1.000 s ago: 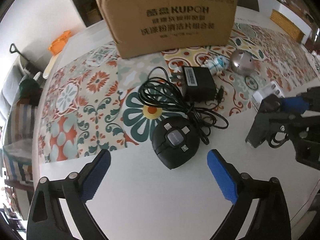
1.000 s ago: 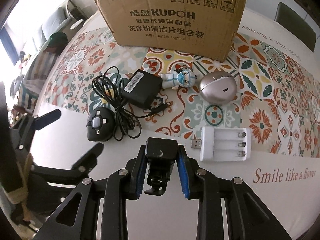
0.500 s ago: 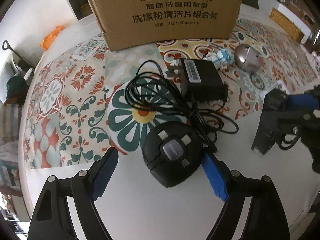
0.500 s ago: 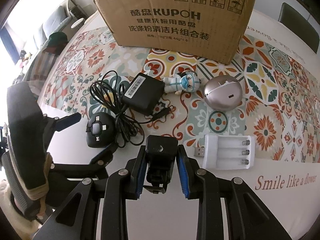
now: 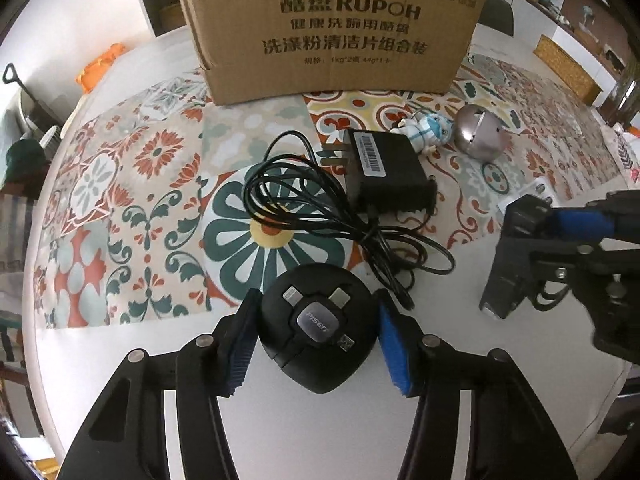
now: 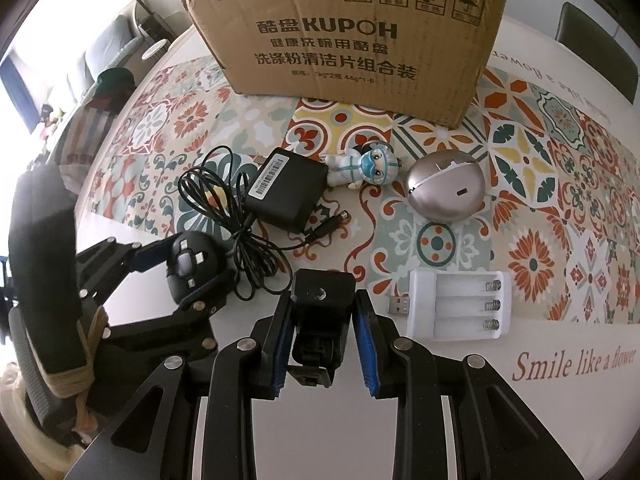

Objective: Organize rigid objects

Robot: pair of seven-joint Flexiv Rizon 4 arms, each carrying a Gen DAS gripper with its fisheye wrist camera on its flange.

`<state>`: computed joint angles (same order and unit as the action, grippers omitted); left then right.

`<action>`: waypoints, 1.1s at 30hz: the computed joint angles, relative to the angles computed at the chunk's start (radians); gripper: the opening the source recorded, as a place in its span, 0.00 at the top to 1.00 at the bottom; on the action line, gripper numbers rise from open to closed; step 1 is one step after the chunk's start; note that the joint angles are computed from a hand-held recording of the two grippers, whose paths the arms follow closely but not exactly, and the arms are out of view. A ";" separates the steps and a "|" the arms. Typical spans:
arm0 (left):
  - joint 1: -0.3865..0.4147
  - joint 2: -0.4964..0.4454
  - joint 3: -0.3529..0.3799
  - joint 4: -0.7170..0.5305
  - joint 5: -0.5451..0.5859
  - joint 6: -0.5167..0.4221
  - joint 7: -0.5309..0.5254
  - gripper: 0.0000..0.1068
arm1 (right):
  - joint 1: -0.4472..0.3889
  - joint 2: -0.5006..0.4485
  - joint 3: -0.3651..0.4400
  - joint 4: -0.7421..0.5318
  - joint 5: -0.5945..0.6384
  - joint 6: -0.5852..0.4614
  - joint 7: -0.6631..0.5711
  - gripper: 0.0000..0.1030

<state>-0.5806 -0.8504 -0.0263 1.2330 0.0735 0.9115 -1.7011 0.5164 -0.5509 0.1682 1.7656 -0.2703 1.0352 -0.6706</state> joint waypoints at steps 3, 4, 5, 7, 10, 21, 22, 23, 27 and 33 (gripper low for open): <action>0.002 0.029 -0.005 0.036 -0.012 0.019 -0.027 0.48 | 0.002 0.008 0.000 0.013 0.000 0.008 0.004 0.71; 0.002 0.038 -0.006 0.046 -0.013 0.028 -0.034 0.48 | 0.002 0.012 0.000 0.018 0.000 0.013 0.007 0.71; -0.001 0.048 -0.003 0.054 -0.011 0.035 -0.043 0.48 | 0.002 0.017 -0.001 0.024 0.001 0.018 0.011 0.71; -0.008 0.064 0.006 0.059 -0.004 0.035 -0.066 0.48 | 0.004 0.028 -0.003 0.039 -0.002 0.033 0.022 0.71; -0.013 0.077 0.012 0.054 0.008 0.040 -0.084 0.48 | 0.005 0.049 -0.006 0.061 -0.010 0.053 0.036 0.71; -0.016 0.108 0.014 0.028 0.037 0.098 -0.102 0.48 | 0.017 0.120 -0.039 0.119 -0.092 0.121 0.116 0.71; -0.016 0.110 0.014 0.025 0.039 0.103 -0.102 0.48 | 0.019 0.126 -0.045 0.124 -0.103 0.130 0.128 0.71; -0.016 0.111 0.015 0.023 0.040 0.109 -0.102 0.48 | 0.019 0.129 -0.047 0.124 -0.112 0.135 0.135 0.71; -0.016 0.116 0.016 0.009 0.041 0.128 -0.104 0.48 | 0.026 0.152 -0.071 0.139 -0.170 0.163 0.183 0.71; -0.015 0.114 0.019 -0.030 0.040 0.151 -0.097 0.48 | 0.028 0.179 -0.103 0.152 -0.265 0.200 0.253 0.71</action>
<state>-0.5951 -0.7364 -0.0077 1.2033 0.1136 1.0627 -1.7981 0.5445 -0.3719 0.0655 1.9176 -0.5353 1.2355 -0.4172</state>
